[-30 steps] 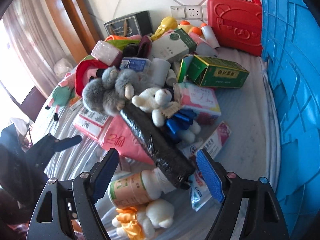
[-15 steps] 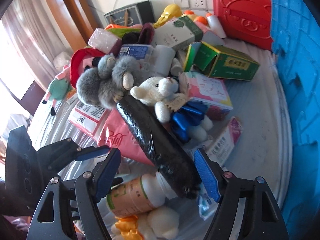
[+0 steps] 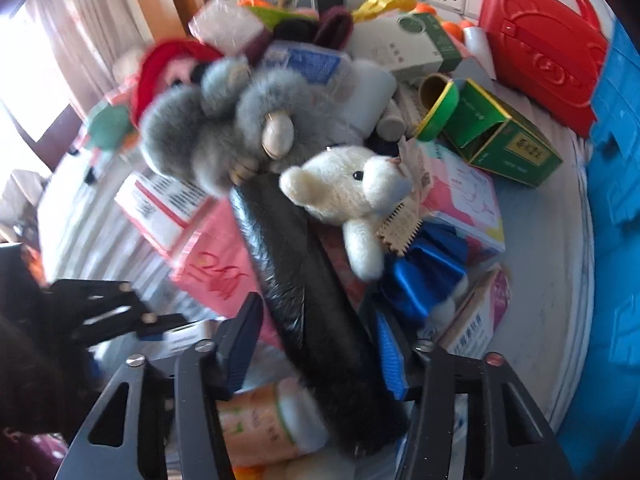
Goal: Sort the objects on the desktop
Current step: 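Grasp the black wrapped cylinder with the right tool, then grasp the small white barcode box with the left tool while the right tool lifts the cylinder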
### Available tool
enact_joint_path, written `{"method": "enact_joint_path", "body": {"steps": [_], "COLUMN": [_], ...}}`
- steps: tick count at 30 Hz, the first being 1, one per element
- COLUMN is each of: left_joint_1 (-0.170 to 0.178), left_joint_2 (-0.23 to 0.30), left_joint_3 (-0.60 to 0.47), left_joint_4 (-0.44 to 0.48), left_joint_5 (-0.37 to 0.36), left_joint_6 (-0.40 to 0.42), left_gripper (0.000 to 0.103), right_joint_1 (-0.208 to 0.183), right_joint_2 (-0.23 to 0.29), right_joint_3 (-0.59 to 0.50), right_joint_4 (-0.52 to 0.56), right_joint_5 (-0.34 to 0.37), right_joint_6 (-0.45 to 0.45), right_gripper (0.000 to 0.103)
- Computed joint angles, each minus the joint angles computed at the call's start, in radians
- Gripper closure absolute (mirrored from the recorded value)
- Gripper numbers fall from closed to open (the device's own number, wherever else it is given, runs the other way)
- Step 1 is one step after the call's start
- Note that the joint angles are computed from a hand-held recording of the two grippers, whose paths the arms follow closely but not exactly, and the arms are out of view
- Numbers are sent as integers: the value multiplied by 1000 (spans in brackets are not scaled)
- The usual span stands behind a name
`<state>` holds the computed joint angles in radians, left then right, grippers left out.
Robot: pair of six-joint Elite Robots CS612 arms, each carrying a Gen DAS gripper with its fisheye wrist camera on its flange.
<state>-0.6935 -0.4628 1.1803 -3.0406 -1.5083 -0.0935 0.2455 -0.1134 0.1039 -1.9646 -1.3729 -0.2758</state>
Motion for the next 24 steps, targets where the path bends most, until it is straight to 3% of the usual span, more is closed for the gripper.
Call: {"method": "enact_joint_path", "body": {"steps": [2,4,11,15,19,24], "left_joint_1": [1,1,4,9,12,12], "left_joint_2": [-6,-12,-50,-83,-124,-164], "left_joint_3": [6,16,78,109,133,108], "left_joint_4": [9,5,-28,-48,-105,-185], "left_joint_5": [-2,2,21,38,61,53], "left_joint_6": [0,-6,-23,-17,25,126], "left_gripper": [73,73,74,74,74,74], "right_joint_1": [4,8,3,-8,-8,-1], "right_joint_2": [-16,-75,-229,-282,-347,-454], "right_joint_3": [31,151,456,537,629,757], "right_joint_4": [-23,-97,-318,-417,-562,-777], "right_joint_5": [-23,-51,-20,47,79,25], "right_joint_6": [7,10,134,234,338,411], "right_gripper": [60,65,67,67,67,67]}}
